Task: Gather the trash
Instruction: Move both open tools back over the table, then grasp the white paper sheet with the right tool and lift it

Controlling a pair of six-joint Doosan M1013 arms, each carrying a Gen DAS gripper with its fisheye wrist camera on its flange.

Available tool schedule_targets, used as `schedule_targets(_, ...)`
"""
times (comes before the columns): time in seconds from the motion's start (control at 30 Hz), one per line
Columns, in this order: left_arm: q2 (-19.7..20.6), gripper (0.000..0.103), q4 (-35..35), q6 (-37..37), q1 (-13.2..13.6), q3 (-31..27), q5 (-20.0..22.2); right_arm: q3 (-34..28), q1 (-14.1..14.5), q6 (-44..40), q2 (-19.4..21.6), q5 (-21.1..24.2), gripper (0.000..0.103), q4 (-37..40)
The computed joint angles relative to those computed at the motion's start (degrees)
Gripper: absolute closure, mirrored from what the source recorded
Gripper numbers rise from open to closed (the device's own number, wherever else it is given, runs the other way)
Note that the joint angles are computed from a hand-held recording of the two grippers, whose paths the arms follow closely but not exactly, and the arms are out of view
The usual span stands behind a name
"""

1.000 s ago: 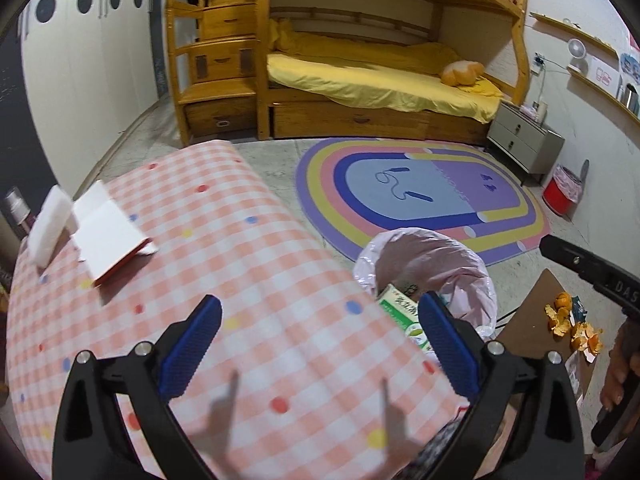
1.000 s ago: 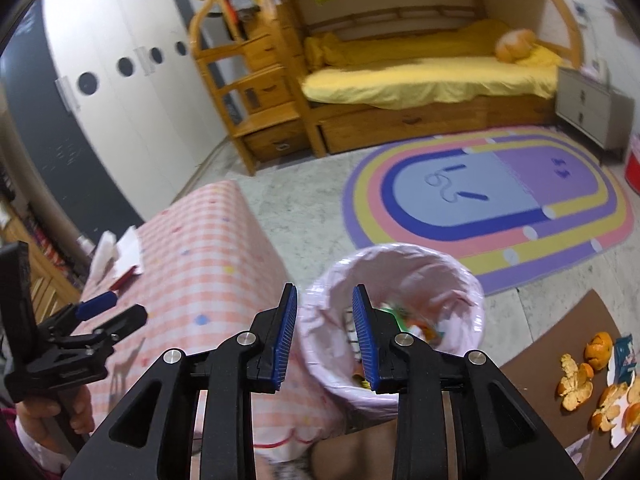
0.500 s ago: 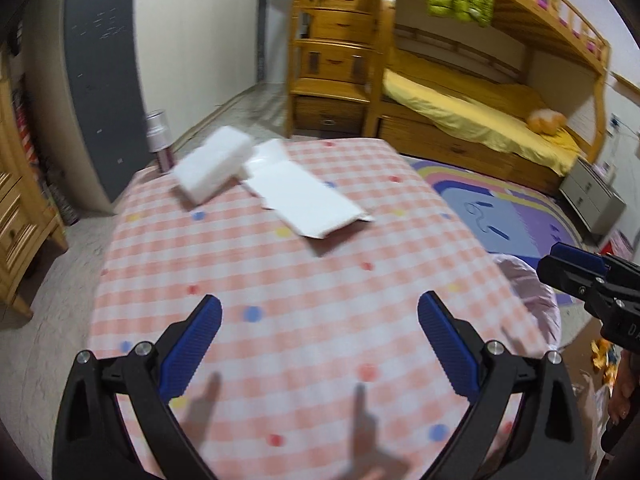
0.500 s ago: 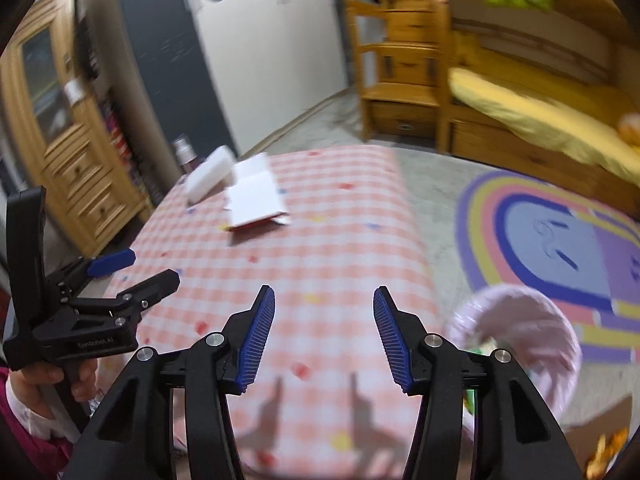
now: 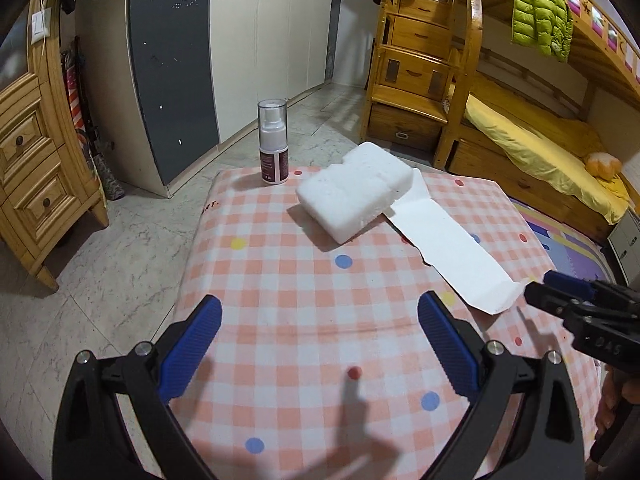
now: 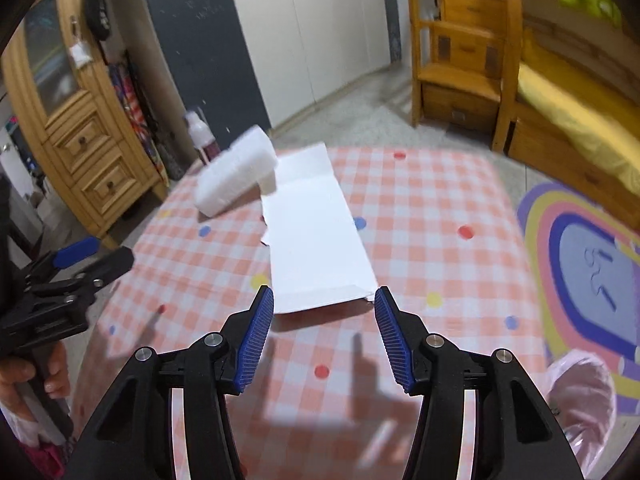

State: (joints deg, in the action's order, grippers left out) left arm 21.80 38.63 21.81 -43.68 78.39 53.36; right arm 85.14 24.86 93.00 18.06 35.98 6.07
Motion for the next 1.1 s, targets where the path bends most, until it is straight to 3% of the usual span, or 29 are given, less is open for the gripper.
schedule_targets(0.2,0.3,0.007,-2.5,0.8,0.2,0.6,-1.2,-1.3,-0.5,6.7,1.6,2.5,0.050,-0.9)
schedule_targets(0.27,0.2,0.007,-2.8,1.0,0.0,0.8,-1.4,-1.3,-0.4,6.8,1.6,2.7,0.055,-0.5)
schedule_targets(0.33,0.0,0.007,-2.7,0.9,-0.2,1.0,-1.4,-1.3,-0.3,7.3,1.4,3.1,0.066,-0.9)
schedule_targets(0.53,-0.6,0.007,-2.7,0.7,-1.1,1.3,-0.7,0.4,-0.4,7.0,-0.2,4.0,0.081,0.3)
schedule_targets(1.1,-3.1,0.007,-2.8,0.0,-5.3,4.6,0.9,16.4,-1.6,7.8,-13.6,3.1,0.083,-0.7)
